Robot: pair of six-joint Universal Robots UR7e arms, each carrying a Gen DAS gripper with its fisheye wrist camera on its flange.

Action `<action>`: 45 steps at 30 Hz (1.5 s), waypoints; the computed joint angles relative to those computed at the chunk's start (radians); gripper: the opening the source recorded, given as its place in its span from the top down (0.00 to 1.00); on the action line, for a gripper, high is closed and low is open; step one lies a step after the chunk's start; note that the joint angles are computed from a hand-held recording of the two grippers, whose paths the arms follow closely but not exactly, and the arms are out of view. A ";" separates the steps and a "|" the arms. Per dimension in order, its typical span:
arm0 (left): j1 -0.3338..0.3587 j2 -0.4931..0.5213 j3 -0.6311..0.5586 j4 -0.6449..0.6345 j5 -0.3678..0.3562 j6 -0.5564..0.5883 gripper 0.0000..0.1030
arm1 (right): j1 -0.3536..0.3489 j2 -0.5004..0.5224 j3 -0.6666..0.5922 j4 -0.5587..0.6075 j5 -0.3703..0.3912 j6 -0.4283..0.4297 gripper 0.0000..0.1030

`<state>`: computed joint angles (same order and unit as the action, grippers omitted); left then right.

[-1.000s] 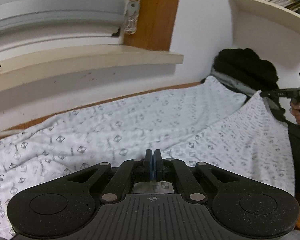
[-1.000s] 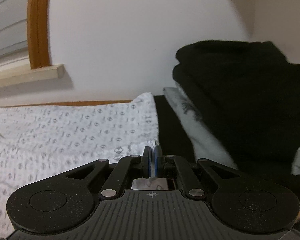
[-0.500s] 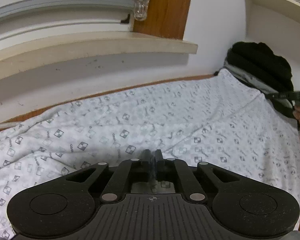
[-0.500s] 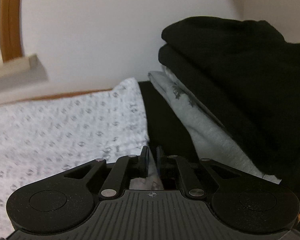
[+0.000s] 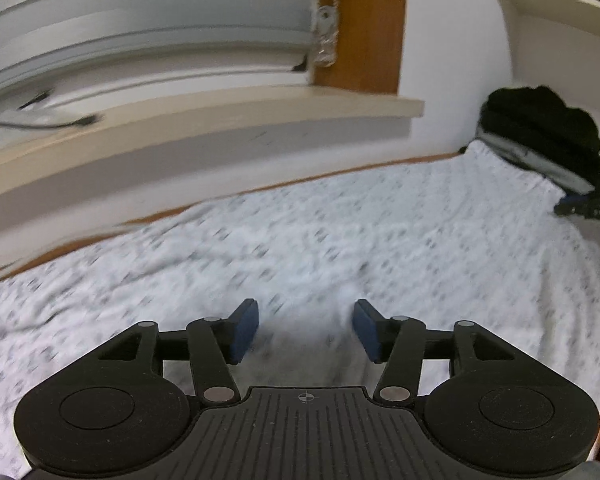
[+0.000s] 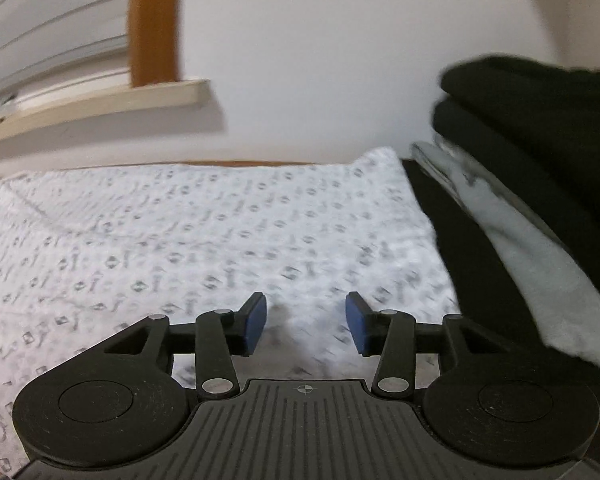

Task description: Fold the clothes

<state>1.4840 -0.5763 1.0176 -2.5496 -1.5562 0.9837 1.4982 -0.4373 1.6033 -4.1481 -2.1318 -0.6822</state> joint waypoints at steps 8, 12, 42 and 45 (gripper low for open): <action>0.015 -0.004 -0.045 0.078 0.012 0.093 0.62 | 0.032 0.058 -0.094 0.081 0.043 -0.063 0.50; 0.025 0.027 -0.121 0.131 -0.008 0.098 0.82 | 0.028 0.068 -0.122 0.122 0.023 -0.047 0.49; 0.141 -0.326 0.267 -0.184 0.069 0.055 0.48 | 0.149 0.235 -0.258 0.132 0.089 -0.089 0.42; 0.179 -0.393 0.328 -0.226 0.073 0.043 0.63 | 0.182 0.294 -0.352 0.287 0.159 -0.068 0.46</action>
